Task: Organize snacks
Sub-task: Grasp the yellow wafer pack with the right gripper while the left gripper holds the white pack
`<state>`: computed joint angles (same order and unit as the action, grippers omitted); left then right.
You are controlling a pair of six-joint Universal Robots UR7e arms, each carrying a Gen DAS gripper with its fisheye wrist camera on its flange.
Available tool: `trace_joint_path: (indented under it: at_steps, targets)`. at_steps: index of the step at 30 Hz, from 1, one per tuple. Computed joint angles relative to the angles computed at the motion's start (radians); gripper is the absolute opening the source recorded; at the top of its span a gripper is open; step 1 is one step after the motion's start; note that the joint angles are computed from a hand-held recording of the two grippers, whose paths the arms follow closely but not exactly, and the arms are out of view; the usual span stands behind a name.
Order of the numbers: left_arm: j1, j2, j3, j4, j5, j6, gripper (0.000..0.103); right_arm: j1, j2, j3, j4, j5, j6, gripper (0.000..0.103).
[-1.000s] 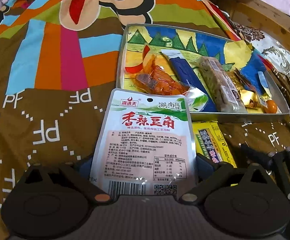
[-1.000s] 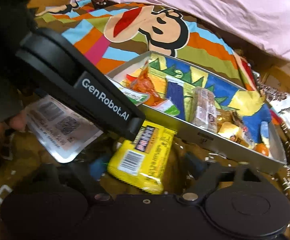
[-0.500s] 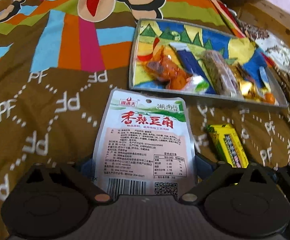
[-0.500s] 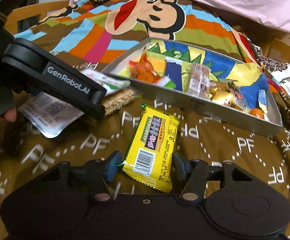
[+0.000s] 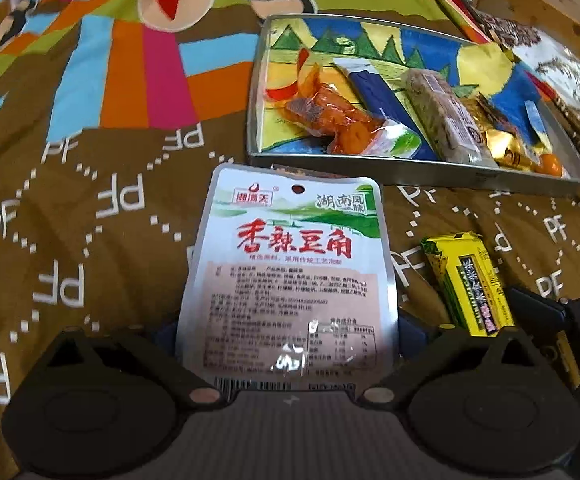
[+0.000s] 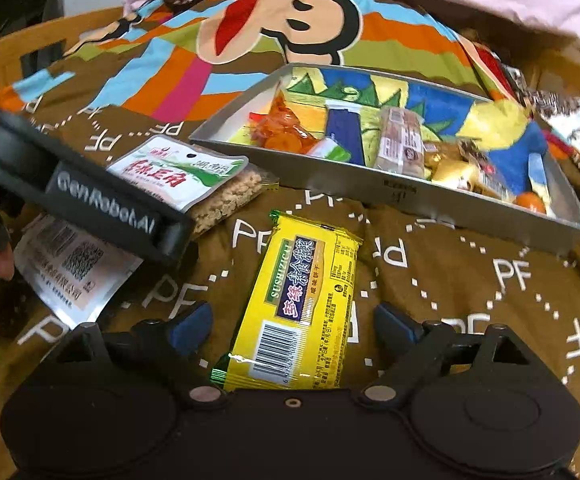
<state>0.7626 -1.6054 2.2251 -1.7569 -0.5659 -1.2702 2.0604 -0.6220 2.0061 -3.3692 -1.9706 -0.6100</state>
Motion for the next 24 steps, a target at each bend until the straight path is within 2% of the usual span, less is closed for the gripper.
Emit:
trace_joint_path:
  at_steps: [3,4,6,12,17,24]
  targets:
    - [-0.007,-0.009,0.009,-0.004,0.004,0.003,0.098,0.002,-0.004,0.010,-0.016,0.008,-0.014,0.058]
    - [-0.012,-0.015,0.012,-0.002,0.004,-0.003,0.096,0.004,-0.007,0.013,-0.021,0.007,-0.018,0.056]
    - [-0.030,-0.023,0.008,0.057,0.009,-0.055,0.081,0.002,-0.018,0.021,-0.013,0.016,-0.010,0.055]
    - [-0.084,-0.082,0.024,0.140,-0.018,-0.188,0.071,-0.005,-0.062,0.052,0.021,0.034,0.030,0.055]
    - [-0.137,-0.108,0.021,0.245,-0.023,-0.318,0.064,-0.005,-0.092,0.085,0.015,0.042,0.014,0.055]
    - [-0.214,-0.118,0.020,0.358,-0.027,-0.447,0.063,-0.005,-0.115,0.117,0.000,0.054,-0.018,0.054]
